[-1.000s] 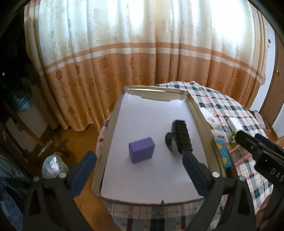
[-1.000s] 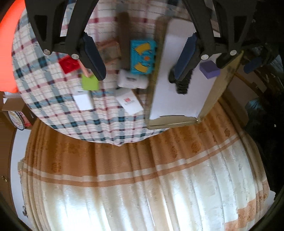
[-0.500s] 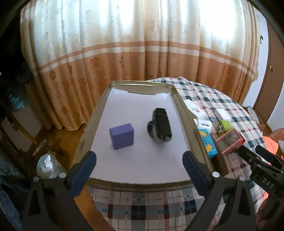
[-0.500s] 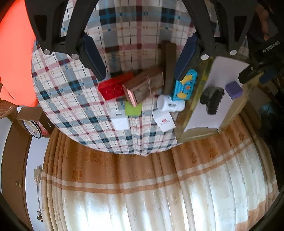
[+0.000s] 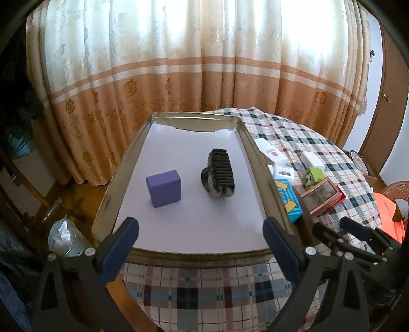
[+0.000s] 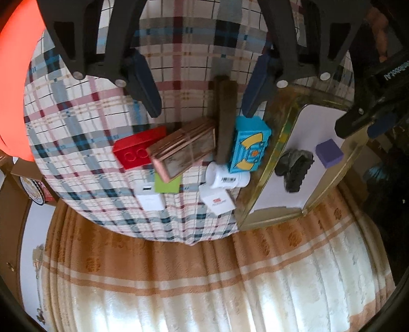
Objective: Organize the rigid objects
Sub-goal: 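Grasp the brown wooden bar with the right tool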
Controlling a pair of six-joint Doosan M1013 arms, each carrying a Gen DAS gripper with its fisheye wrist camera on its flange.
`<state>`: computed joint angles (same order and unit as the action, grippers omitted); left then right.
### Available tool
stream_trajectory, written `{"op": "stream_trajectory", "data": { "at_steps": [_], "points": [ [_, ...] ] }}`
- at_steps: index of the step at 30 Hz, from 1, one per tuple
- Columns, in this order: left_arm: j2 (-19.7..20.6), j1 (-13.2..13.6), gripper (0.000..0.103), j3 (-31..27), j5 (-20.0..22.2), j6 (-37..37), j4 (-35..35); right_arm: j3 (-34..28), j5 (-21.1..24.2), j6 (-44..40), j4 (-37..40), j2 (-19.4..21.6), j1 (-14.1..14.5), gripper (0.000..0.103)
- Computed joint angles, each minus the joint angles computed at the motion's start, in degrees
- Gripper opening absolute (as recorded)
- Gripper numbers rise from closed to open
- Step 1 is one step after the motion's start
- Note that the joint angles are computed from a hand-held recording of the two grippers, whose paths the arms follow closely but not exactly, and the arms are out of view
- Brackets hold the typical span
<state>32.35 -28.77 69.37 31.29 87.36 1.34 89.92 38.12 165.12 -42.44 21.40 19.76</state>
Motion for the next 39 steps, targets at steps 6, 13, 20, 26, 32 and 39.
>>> {"op": "stream_trajectory", "data": {
  "at_steps": [6, 13, 20, 26, 32, 39],
  "points": [
    [0.0, -0.1, 0.099, 0.0, 0.2, -0.4, 0.3, -1.4, 0.7, -4.3, 4.8, 1.2, -0.4, 0.067],
    [0.0, -0.1, 0.099, 0.0, 0.5, 0.1, -0.2, -5.3, 4.9, -11.8, 11.1, 3.7, -1.1, 0.065],
    [0.0, -0.1, 0.099, -0.1, 0.9, 0.2, -0.4, -7.2, 6.6, -14.2, 10.9, 4.9, -1.4, 0.043],
    [0.1, -0.3, 0.099, -0.1, 1.0, 0.7, -0.6, -5.0, 2.9, -17.7, 15.0, 3.2, -2.5, 0.019],
    [0.4, -0.8, 0.099, -0.6, 1.5, 1.6, -1.2, -0.3, -3.3, -18.2, 17.8, 0.2, -2.8, 0.017],
    [0.6, -1.7, 0.099, -0.9, 1.1, 5.0, -3.1, 4.4, -7.7, -14.0, 14.1, -3.5, -2.4, 0.017]
  ]
}}
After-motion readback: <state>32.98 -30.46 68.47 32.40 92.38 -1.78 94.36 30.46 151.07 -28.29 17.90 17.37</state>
